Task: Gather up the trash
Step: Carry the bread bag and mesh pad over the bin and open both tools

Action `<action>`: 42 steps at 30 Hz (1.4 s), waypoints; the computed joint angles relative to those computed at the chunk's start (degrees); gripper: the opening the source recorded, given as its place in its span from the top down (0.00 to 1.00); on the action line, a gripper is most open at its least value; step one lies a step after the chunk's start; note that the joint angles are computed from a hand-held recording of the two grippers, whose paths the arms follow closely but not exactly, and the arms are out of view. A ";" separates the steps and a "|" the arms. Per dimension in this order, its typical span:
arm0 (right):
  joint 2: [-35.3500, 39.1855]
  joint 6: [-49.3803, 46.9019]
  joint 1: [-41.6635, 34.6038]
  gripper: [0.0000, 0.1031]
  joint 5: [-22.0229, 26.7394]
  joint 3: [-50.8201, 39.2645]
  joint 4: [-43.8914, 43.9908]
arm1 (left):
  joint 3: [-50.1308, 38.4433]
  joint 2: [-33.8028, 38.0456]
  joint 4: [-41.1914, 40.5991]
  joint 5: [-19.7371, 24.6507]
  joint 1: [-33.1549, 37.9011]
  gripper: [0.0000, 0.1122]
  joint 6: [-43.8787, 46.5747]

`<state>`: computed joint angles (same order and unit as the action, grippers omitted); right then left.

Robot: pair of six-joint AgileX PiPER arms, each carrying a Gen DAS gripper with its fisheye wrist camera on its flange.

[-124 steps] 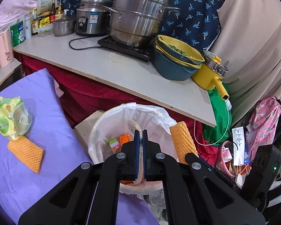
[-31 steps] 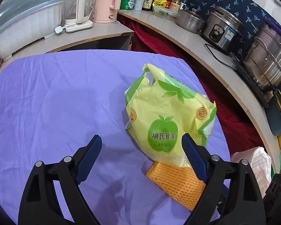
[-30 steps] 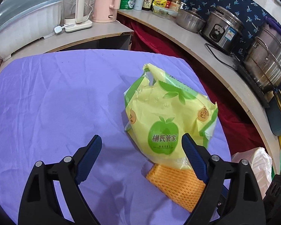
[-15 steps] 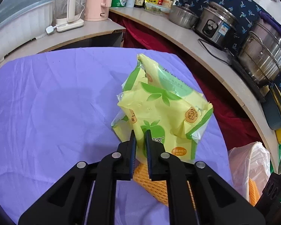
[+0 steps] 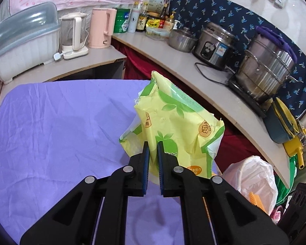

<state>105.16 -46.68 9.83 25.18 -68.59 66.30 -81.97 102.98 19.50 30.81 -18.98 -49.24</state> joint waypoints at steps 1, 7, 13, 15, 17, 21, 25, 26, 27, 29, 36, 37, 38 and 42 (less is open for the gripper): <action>-1.24 -0.17 -0.41 0.89 -0.01 0.78 0.15 | 0.05 -0.52 0.33 0.22 -0.45 0.93 -0.33; -8.50 -2.09 -4.08 0.89 0.74 5.40 1.58 | 0.01 -3.92 5.18 2.90 -5.15 0.93 -4.98; -15.15 -4.59 -8.98 0.89 2.64 10.15 3.20 | -1.60 -5.30 9.80 6.38 -11.28 0.93 -9.30; -16.97 -5.61 -10.78 0.89 3.45 11.65 3.85 | -2.24 -5.32 10.50 7.16 -12.90 0.93 -10.07; -19.02 -6.59 -13.31 0.89 4.58 13.23 4.38 | -3.01 -5.26 11.47 8.13 -14.69 0.93 -10.99; -21.45 -7.92 -18.10 0.89 6.89 15.16 4.88 | -5.60 -4.13 12.65 10.07 -18.20 0.93 -11.90; -23.27 -9.20 -23.12 0.89 9.12 16.52 5.28 | -8.19 -2.60 13.27 11.57 -21.08 0.93 -12.24; -23.65 -9.73 -24.63 0.89 9.88 16.85 5.46 | -9.16 -1.99 13.25 11.94 -21.86 0.93 -12.07; -23.89 -10.21 -25.75 0.89 10.43 17.12 5.65 | -10.03 -1.39 13.36 12.32 -22.55 0.93 -11.99; -24.71 -11.35 -28.87 0.89 11.71 18.04 6.13 | -12.09 -0.03 13.39 13.14 -23.93 0.93 -11.64; -24.67 -14.53 -38.46 0.89 16.13 18.94 6.89 | -22.49 6.77 12.22 16.69 -28.15 0.95 -8.70; -24.40 -15.08 -40.07 0.89 16.74 18.94 6.89 | -23.90 7.74 11.91 17.08 -28.51 0.96 -8.26; -24.35 -15.38 -40.97 0.89 17.04 19.01 6.85 | -26.14 9.24 11.30 17.68 -28.92 0.96 -7.41; -23.24 -17.14 -45.46 0.89 18.47 18.93 6.88 | -35.08 15.13 8.93 20.38 -30.10 0.96 -3.77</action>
